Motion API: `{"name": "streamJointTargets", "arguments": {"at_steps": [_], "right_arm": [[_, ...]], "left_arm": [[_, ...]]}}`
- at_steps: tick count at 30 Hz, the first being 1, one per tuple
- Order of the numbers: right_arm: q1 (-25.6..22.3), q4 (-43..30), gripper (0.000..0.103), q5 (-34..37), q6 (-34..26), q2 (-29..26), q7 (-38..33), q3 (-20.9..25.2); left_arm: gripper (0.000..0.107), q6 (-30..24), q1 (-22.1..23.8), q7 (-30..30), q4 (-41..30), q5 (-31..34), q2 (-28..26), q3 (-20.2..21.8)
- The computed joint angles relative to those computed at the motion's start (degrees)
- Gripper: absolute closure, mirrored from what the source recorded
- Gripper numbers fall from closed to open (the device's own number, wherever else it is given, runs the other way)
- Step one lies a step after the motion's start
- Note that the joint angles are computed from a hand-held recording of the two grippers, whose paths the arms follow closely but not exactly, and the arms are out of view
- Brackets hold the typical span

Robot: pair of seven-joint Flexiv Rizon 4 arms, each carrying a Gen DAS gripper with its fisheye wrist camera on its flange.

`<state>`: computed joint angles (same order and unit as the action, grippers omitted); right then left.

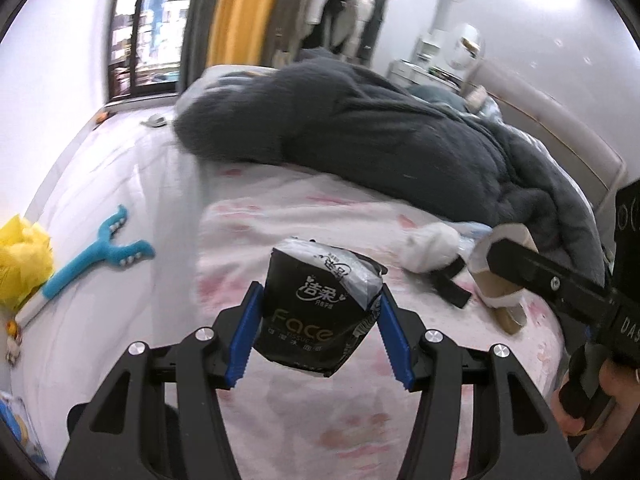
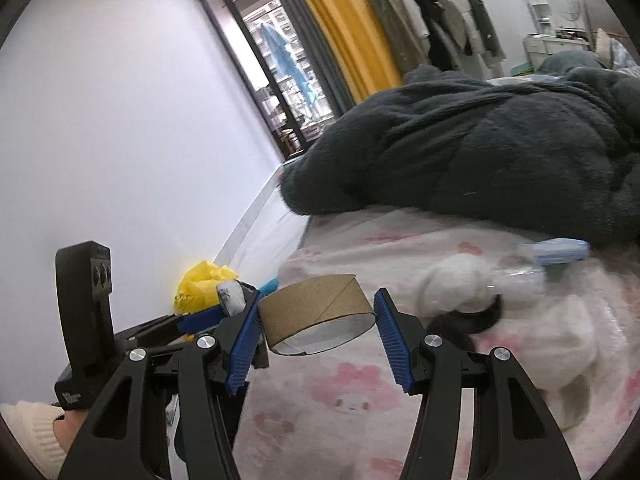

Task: Collect trash
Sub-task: 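Carry the tissue pack and tape core over the teal bin with both grippers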

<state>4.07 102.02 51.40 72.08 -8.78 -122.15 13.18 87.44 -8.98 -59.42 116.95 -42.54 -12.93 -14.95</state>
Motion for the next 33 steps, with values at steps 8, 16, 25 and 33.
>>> {"name": "streamJointTargets", "arguments": {"at_steps": [8, 16, 25, 33], "right_arm": [[2.3, -1.5, 0.046, -2.2, -0.8, -2.1, 0.6, 1.8], [4.8, -2.0, 0.046, -7.0, -1.2, -4.2, 2.9, 3.5], [7.5, -3.1, 0.046, -12.1, -1.8, -7.5, 6.1, 6.1], [9.7, -3.6, 0.046, -17.0, -2.6, -10.5, 9.4, 7.9]], "left_arm": [[0.048, -2.1, 1.0, -4.4, 2.5, 0.8, 2.1, 4.6], [0.048, -6.0, 2.4, -6.1, 4.5, 4.9, 3.3, 8.3], [0.048, -14.3, 5.3, -8.1, 6.7, 8.2, 4.4, 12.4], [0.048, -22.1, 8.2, -12.2, 8.2, 13.2, 4.5, 15.6]]}}
